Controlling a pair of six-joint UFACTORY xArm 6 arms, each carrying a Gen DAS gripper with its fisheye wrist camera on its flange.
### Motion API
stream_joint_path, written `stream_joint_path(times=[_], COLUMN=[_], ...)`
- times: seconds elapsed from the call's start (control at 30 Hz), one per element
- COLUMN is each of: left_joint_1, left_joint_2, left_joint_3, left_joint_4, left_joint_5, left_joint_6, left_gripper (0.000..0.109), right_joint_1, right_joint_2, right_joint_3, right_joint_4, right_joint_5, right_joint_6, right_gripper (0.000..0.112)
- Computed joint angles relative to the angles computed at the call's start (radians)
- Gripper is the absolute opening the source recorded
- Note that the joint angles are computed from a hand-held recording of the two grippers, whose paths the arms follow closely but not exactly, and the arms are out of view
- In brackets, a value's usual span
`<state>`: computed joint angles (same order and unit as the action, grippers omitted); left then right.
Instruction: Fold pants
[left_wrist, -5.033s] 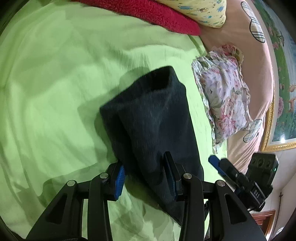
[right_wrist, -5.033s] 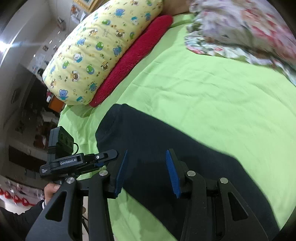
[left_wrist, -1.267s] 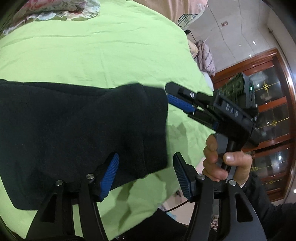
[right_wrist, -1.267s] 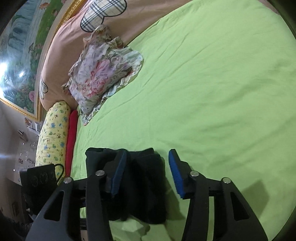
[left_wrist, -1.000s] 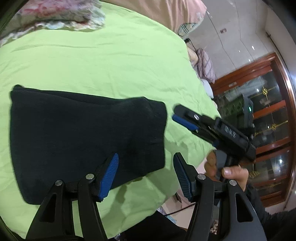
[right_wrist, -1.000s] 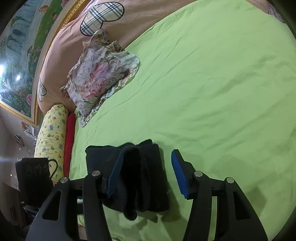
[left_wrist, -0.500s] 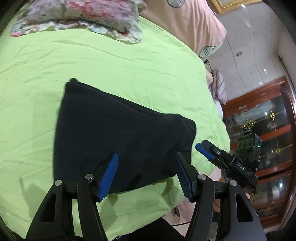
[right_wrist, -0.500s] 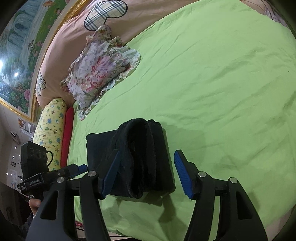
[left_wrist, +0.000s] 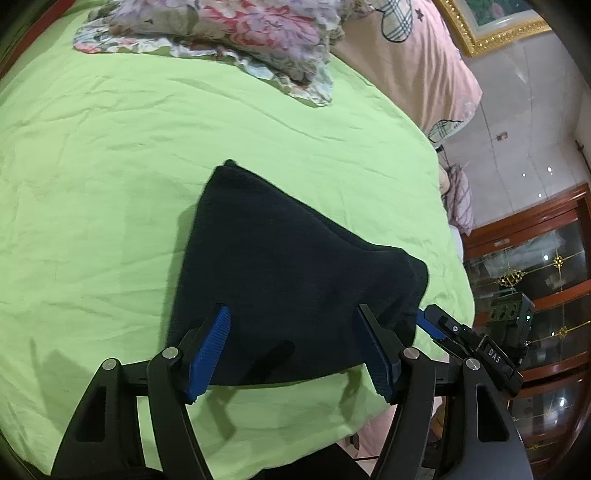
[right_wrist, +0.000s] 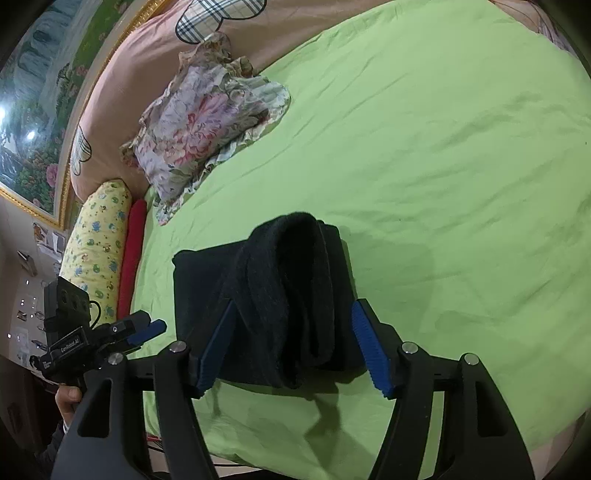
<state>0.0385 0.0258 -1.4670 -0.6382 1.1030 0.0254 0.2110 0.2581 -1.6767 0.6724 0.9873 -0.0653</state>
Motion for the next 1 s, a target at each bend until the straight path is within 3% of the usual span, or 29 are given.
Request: stream_joint_path(times=[1.0], left_joint_1=[0.002], left_joint_2=[0.079], left_joint_3=[-0.033], left_joint_4=[0.076], left_joint_5=[-0.022], left_joint_6=[-0.020], left_gripper=[0.073], right_joint_1=[0.002], right_joint_2=[0.109], right_joint_3=[-0.070], right_joint_4=[0.004], right_joint_5=[0.076], right_joint_6=[0.036], right_gripper=[0.072])
